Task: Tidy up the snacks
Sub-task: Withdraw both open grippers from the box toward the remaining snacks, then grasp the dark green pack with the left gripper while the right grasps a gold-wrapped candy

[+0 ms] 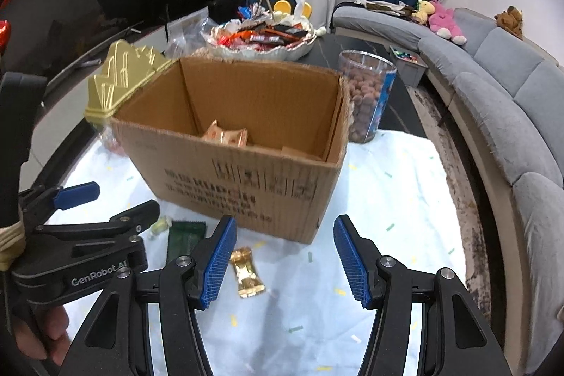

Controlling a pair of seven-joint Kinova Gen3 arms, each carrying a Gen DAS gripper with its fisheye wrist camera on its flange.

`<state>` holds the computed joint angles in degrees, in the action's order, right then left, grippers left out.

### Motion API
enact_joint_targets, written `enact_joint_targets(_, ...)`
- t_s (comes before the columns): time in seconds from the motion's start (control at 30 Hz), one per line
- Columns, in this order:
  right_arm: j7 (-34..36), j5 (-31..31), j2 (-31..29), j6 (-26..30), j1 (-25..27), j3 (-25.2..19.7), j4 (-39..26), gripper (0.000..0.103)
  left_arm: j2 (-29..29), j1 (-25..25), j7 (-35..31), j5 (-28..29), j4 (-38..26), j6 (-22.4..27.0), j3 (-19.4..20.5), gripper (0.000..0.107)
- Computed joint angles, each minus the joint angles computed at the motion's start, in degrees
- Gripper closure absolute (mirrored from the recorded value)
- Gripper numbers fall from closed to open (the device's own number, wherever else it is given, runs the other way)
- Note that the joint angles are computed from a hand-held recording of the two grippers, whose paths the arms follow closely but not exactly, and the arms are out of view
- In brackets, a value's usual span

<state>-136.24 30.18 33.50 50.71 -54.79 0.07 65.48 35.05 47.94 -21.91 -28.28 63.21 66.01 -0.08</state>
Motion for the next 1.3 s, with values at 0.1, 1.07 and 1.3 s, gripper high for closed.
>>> enact_joint_targets(0.1,0.6,-0.5,0.5,-0.4,0.4,-0.4,0.5,0.045,0.7,-1.3,-0.6,2.0,0.2,-0.9,0.9,0.027)
enact_joint_targets(1.07,14.9,-15.1,8.0,-0.7,6.4,-3.6,-2.3,0.045,8.7,-5.7,-6.1,11.9,-4.5,-1.5,0.6,0.031)
enact_joint_targets(1.3,17.0,-16.9,9.5,0.5,6.9,-3.3,-4.1,0.045,9.5,-6.0,-6.9,12.2,-4.9,-1.8,0.3,0.032)
